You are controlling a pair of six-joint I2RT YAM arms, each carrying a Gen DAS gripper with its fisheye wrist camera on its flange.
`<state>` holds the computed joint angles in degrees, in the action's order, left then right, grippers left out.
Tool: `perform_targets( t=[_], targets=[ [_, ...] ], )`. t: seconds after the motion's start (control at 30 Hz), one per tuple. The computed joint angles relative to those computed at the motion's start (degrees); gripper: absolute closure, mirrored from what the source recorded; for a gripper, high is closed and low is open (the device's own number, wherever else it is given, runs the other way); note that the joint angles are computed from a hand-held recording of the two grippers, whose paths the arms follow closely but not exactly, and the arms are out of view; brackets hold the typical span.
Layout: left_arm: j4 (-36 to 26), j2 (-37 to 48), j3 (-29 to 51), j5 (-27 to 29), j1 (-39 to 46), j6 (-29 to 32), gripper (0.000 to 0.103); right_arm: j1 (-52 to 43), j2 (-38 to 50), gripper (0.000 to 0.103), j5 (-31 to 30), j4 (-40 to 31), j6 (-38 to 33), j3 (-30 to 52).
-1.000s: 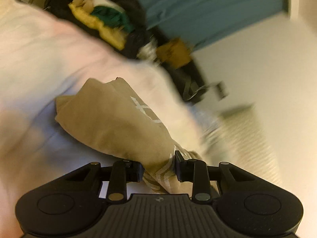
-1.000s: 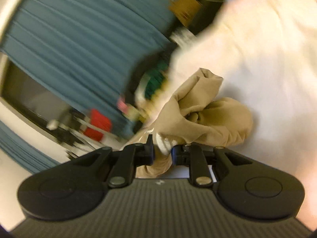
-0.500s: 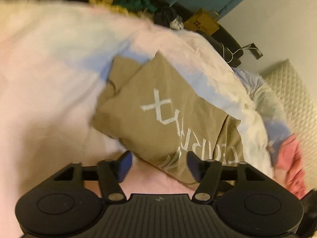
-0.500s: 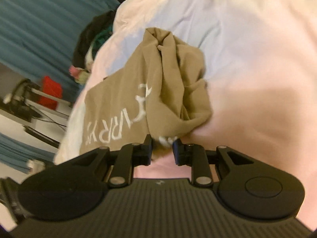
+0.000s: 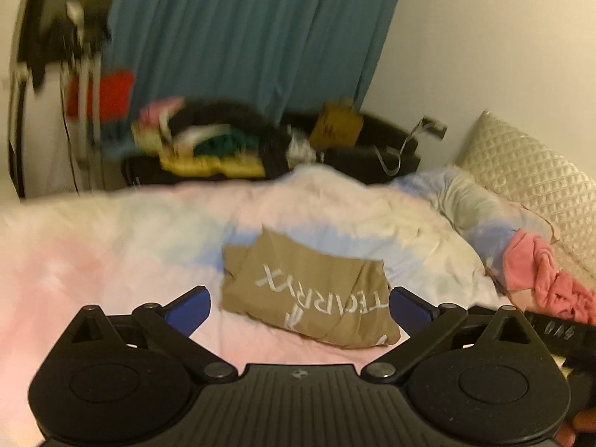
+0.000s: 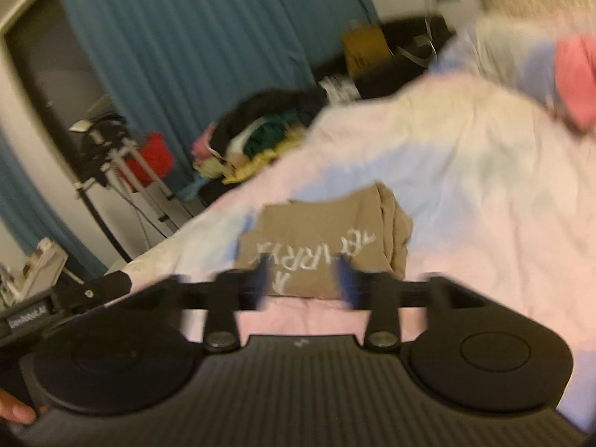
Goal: Fold clothes
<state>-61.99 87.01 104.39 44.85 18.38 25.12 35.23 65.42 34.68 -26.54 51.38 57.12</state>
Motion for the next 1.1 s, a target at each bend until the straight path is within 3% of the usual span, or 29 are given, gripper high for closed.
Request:
perform_targets(
  t=[0.03, 0.13, 0.27, 0.47, 0.57, 0.73, 0.9, 1.03, 1.1],
  targets=[
    [-0.54, -2.37, -0.99, 1.27, 2.43, 1.70, 0.000, 3.28, -1.07, 0.013, 3.30, -0.95, 0.08, 0.42],
    [-4.71, -7.08, -3.10, 8.25, 11.86, 7.25, 0.000, 12.71, -1.67, 0.015, 12.14, -5.47, 1.12, 2.47],
    [-15.17, -7.65, -1.42, 16.06, 23.59, 18.25, 0.000, 23.68, 0.26, 0.015, 23.62, -11.18, 6.08, 4.04],
    [-26.65, -7.34, -3.71, 22.98, 34.60, 37.11, 0.000, 31.91, 4.75, 0.015, 33.10, -13.40, 14.24, 1.53],
    [-24.73, -9.18, -10.49, 26.64, 37.69, 43.26, 0.000, 33.12, 8.34, 0.015, 36.22, -12.56, 17.25, 0.00],
    [-12.97, -13.98, -22.93, 27.34, 39.00, 40.77, 0.000, 32.53, 12.52, 0.015, 36.53, -4.66, 13.10, -4.22],
    [-7.88, -16.13, -27.42, 27.54, 37.87, 36.44, 0.000, 30.40, 13.37, 0.015, 34.60, 1.14, 11.22, -6.69],
    [2.15, -19.45, -33.20, 24.30, 35.03, 28.59, 0.000, 29.92, 14.35, 0.015, 34.76, -0.36, 13.25, -6.81],
    [3.10, -19.24, -33.68, 21.58, 33.21, 27.08, 0.000, 29.62, 13.99, 0.015, 33.68, -0.58, 14.07, -7.24]
  ],
)
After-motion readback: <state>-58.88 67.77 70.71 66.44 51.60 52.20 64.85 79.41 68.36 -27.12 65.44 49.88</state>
